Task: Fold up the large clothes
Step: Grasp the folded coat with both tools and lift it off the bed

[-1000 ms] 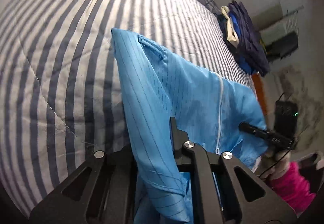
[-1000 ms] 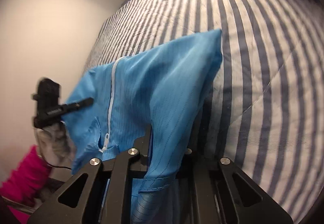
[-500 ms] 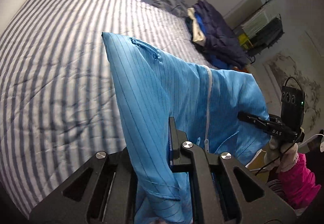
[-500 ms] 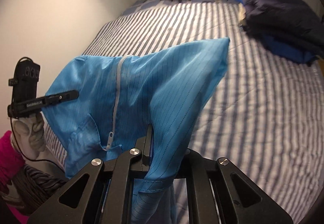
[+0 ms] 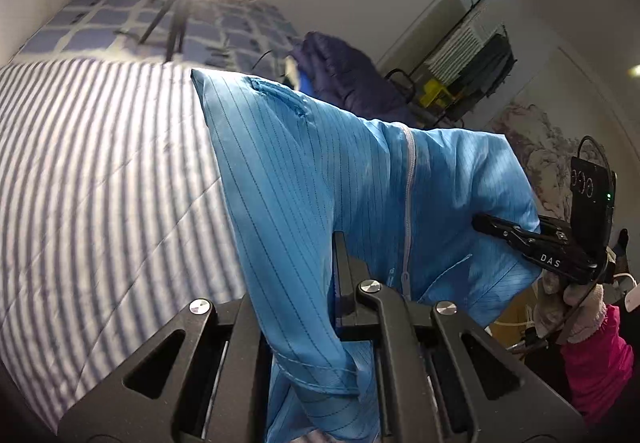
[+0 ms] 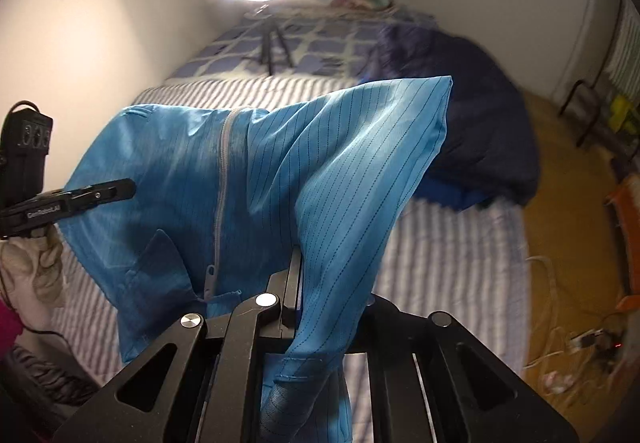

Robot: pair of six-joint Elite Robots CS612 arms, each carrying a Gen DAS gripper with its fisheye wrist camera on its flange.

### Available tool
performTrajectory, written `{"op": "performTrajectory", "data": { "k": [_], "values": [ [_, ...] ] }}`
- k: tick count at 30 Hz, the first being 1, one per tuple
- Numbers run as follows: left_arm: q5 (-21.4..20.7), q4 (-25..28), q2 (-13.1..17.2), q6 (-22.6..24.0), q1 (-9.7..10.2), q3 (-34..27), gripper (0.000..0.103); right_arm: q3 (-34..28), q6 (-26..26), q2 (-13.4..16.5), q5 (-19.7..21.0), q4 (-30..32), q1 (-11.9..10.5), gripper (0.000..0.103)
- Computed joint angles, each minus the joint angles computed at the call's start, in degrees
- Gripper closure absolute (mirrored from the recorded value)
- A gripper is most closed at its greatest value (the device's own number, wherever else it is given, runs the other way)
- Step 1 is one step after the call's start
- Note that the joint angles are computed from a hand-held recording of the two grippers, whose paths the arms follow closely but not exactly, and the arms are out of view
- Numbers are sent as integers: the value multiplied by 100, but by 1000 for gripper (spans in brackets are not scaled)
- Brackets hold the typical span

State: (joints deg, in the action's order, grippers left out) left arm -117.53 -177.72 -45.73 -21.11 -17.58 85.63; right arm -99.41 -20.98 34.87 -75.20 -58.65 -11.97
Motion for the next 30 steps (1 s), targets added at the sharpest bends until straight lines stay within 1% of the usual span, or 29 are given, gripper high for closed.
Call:
{"op": "performTrajectory", "data": {
  "k": [4,7,11,13,17,21,25,27,29,30],
  "values": [
    [47,103,195,23,-80,-436,99,196,-61,-120,-138,-304,-56,96],
    [62,209,343,99,-128,-797,99,405,-7,-225,-153,-615,-133,96],
    [32,426,601,251,-189,-1428,99,644,142,-347,-106,-946,-251,96],
    [13,516,754,304,-211,-1770,99,850,194,-435,-138,-1174,-302,96],
    [-50,798,1171,319,-254,-2651,99,1298,417,-604,-155,-1679,-396,96],
    [-94,1268,1729,203,-288,-3776,99,1833,526,-801,-211,-2142,-458,96],
    [-107,1761,2275,41,-318,-4840,99,2543,616,-1060,-311,-2608,-480,96],
    [-50,2051,2641,20,-322,-5551,99,2805,651,-1151,-406,-2797,-464,96],
    [3,2380,3056,2,-326,-6368,99,3074,661,-1248,-481,-2987,-436,96],
    [66,2619,3311,11,-328,-6868,99,3225,657,-1302,-491,-3095,-430,96]
  ]
}}
